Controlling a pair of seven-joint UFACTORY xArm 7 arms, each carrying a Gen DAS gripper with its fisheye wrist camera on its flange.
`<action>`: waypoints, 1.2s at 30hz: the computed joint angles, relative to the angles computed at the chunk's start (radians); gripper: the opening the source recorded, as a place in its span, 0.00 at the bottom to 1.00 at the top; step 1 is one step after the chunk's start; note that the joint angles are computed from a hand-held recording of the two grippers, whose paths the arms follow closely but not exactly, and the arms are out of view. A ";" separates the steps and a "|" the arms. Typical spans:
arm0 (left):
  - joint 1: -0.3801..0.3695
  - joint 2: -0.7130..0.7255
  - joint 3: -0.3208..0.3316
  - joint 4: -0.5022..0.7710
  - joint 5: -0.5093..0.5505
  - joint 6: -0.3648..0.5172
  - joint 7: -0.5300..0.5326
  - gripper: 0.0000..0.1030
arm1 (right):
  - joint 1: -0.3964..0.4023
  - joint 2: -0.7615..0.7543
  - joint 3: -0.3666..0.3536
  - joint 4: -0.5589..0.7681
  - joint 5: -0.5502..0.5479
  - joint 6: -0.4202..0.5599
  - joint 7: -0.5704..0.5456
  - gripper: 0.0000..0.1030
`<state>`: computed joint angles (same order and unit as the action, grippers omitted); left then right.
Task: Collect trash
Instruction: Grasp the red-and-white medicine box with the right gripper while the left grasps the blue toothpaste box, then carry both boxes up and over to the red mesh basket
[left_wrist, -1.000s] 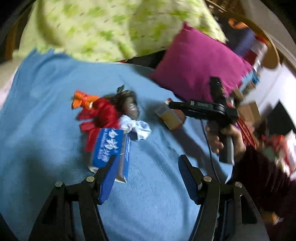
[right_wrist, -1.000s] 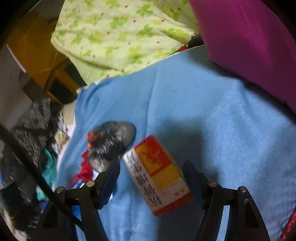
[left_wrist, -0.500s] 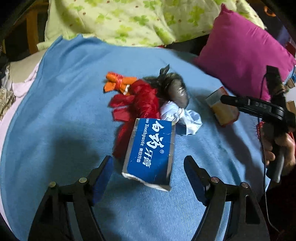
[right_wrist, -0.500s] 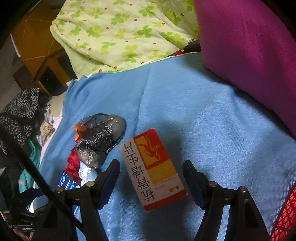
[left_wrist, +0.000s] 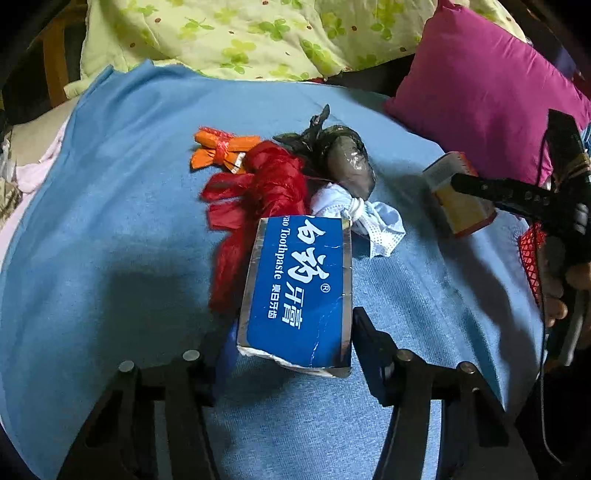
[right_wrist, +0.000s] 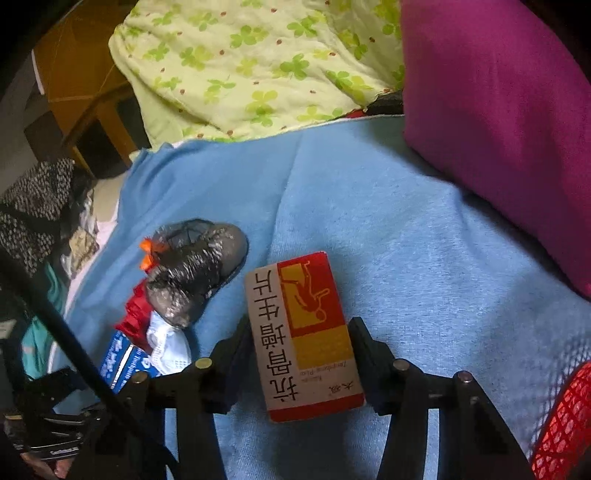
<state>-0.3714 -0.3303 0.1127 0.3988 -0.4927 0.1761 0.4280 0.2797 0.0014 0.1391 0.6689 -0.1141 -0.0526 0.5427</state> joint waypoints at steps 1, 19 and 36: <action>0.009 -0.005 -0.008 -0.006 0.009 -0.006 -0.004 0.57 | 0.005 -0.010 0.003 -0.008 0.045 -0.006 -0.031 0.53; 0.255 -0.669 -0.339 -0.316 0.251 0.039 -0.467 0.57 | 0.033 -0.361 0.048 -0.267 0.148 -0.158 -0.018 0.53; 0.220 -0.914 -0.612 -0.167 0.488 0.273 -0.852 0.57 | 0.001 -1.095 0.191 -0.621 0.163 -0.019 0.195 0.53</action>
<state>-0.1515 -1.2445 -0.4995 0.2322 -0.0046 0.4493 -0.4241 0.2807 -1.0936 0.3299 0.0480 0.0486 -0.0720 0.7380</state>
